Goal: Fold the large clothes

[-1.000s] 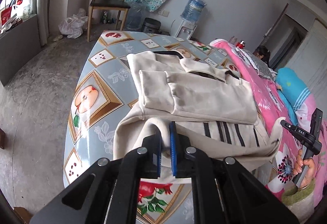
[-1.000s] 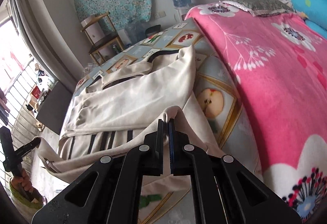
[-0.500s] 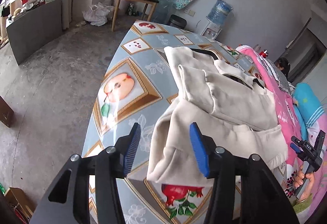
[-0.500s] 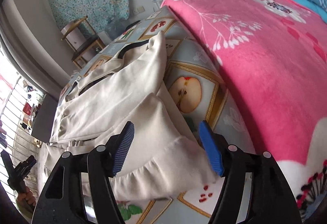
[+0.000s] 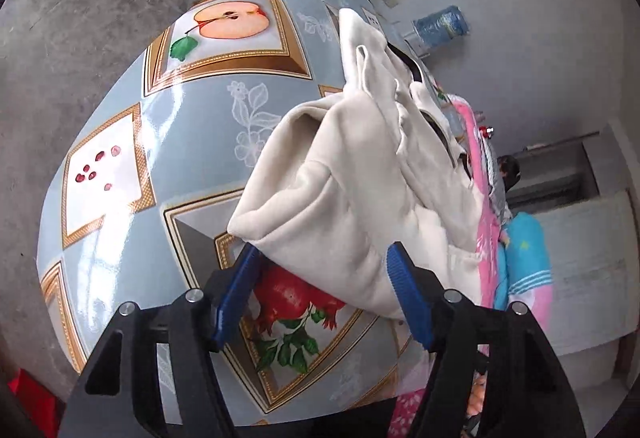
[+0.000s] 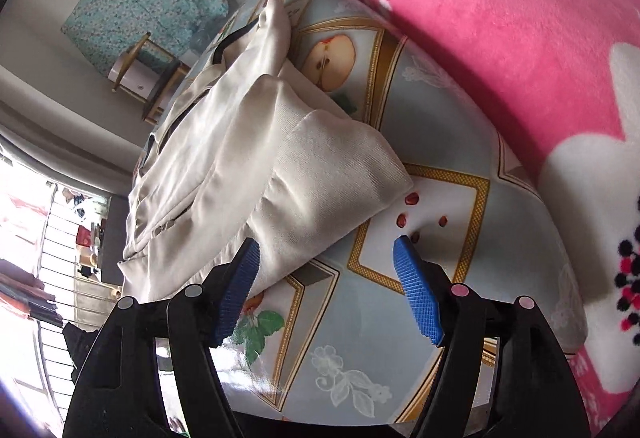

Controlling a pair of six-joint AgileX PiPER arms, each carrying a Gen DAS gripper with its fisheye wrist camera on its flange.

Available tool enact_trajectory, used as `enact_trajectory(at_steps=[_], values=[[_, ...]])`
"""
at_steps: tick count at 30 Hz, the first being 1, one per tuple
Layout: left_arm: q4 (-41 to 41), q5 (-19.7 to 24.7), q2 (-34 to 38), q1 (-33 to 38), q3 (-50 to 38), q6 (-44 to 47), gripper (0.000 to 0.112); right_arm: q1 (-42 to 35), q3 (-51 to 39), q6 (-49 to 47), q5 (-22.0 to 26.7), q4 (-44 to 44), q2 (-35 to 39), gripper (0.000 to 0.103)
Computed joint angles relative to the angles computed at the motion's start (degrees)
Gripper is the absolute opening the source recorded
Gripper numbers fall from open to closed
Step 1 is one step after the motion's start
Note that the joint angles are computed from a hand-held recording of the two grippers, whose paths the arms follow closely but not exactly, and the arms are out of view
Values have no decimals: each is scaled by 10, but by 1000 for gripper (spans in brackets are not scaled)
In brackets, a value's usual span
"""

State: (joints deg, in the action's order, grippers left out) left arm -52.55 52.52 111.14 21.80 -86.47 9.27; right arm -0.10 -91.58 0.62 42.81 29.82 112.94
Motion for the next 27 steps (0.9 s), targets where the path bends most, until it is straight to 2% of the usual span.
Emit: enact_trajectory(at_steps=[5, 8, 10, 12, 13, 15, 18, 20, 22, 27], values=[[-44, -42, -9, 4, 31, -33, 65, 0, 2, -8, -36, 33, 13, 67], [-5, -83, -21, -17, 35, -89, 63, 4, 9, 9, -70, 37, 15, 61], [103, -104, -25, -47, 12, -173, 51, 11, 17, 36, -98, 21, 13, 54], [217, -124, -25, -83, -5, -229, 32, 23, 19, 91, -121, -33, 13, 39], [275, -134, -26, -100, -10, -251, 29, 31, 16, 123, -128, -72, 13, 33], [389, -148, -31, -138, -16, -289, 18, 49, 9, 182, -134, -162, 14, 14], [548, -167, -64, -190, 1, -346, 10, 73, 16, 227, -143, -259, -6, 8], [606, -177, -96, -210, 18, -361, 9, 88, 32, 257, -150, -323, -30, 7], [599, -173, -122, -212, 27, -337, 8, 93, 44, 255, -154, -332, -50, 7], [507, -142, -164, -188, 43, -250, 6, 90, 64, 218, -144, -309, -84, 6]])
